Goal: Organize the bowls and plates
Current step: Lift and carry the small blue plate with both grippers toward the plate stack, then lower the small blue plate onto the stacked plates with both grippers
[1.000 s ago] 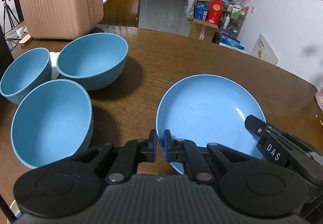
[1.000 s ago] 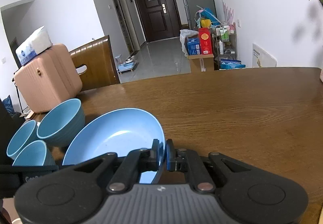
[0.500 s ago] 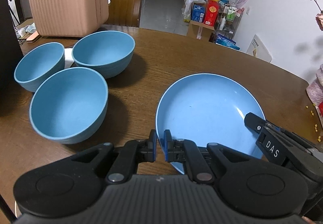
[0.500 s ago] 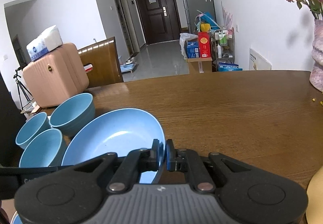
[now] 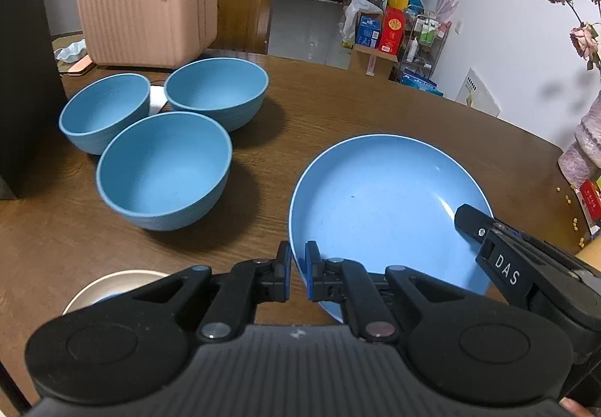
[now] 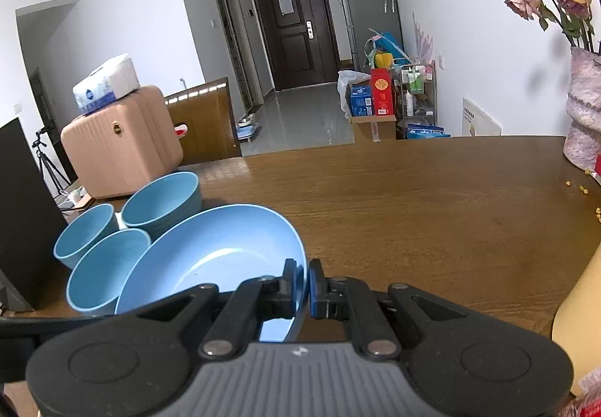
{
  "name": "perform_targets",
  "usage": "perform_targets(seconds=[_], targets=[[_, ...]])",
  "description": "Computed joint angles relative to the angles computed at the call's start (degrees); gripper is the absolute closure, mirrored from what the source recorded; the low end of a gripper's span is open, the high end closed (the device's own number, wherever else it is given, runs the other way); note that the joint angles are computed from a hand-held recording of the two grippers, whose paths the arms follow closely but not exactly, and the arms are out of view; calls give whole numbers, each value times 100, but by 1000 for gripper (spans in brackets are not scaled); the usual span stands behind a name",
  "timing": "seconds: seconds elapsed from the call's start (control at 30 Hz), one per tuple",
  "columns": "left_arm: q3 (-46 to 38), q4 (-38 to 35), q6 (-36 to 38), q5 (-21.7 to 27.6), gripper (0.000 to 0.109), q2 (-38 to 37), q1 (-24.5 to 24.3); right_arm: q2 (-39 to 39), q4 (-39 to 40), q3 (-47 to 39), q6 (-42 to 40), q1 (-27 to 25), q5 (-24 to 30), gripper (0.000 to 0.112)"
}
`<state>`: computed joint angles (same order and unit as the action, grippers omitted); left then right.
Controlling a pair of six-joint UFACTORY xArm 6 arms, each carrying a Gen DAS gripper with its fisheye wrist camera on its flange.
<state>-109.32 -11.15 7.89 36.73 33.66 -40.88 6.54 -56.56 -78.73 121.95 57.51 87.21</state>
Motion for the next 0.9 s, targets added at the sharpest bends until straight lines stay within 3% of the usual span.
perform_targets(seconds=[0.43, 0.9], targets=[[1507, -362, 341, -511, 101, -1127, 193, 663, 6, -1016, -184, 484, 541, 106], [2571, -914, 795, -814, 101, -1944, 554, 1638, -52, -2404, -640, 780, 896, 106]])
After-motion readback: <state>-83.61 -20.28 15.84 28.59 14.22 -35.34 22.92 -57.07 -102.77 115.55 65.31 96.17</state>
